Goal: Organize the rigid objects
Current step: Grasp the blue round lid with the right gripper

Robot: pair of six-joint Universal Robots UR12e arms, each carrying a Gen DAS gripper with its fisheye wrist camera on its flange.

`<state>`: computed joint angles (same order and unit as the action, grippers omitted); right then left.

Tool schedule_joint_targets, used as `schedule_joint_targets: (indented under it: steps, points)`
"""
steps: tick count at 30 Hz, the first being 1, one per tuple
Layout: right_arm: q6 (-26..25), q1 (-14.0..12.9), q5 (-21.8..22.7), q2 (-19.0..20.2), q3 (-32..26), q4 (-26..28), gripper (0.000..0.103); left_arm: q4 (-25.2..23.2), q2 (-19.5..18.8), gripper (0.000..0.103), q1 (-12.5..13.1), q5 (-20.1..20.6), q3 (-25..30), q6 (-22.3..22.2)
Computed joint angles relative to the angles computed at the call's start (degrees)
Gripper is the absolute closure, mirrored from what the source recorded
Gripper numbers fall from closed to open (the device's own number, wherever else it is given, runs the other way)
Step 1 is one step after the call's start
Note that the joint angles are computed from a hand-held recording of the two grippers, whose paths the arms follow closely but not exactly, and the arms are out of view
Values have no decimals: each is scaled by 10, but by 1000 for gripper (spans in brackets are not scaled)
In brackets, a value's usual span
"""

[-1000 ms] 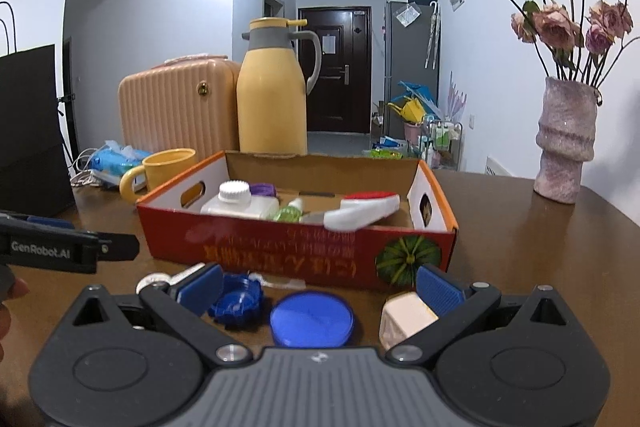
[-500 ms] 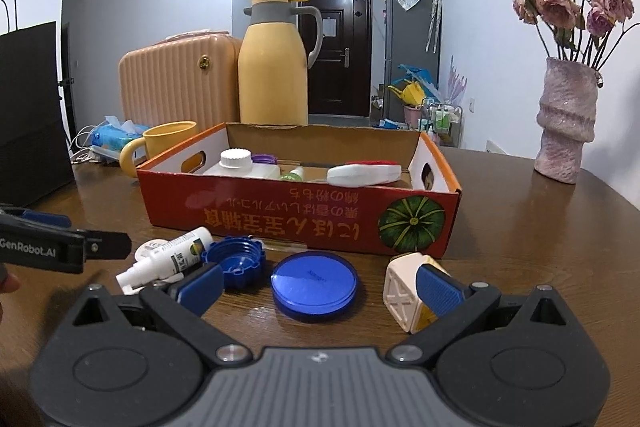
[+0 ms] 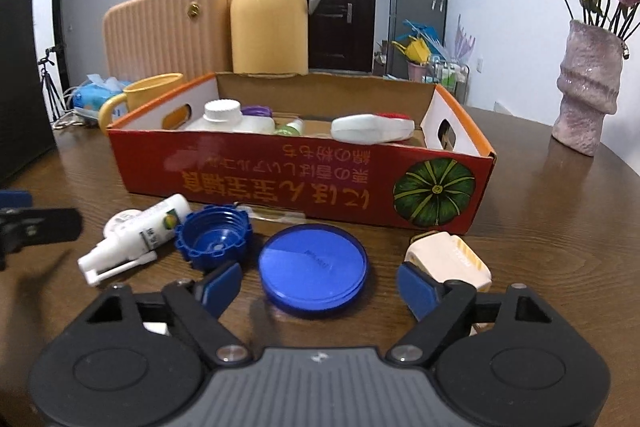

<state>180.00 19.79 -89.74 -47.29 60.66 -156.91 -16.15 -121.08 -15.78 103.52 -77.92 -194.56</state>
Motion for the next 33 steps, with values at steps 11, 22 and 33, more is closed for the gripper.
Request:
schedule_joint_targets:
  steps: [11, 22, 33]
  points:
    - [-7, -1, 16, 22, -37, 35, 38, -4, -1, 0, 0, 1, 1, -3]
    - [4, -1, 9, 0, 12, -57, 38, -9, -3, 0, 0, 7, 4, -3]
    - [41, -7, 3, -27, 67, -166, 38, -22, -13, 0, -3, 9, 16, 9]
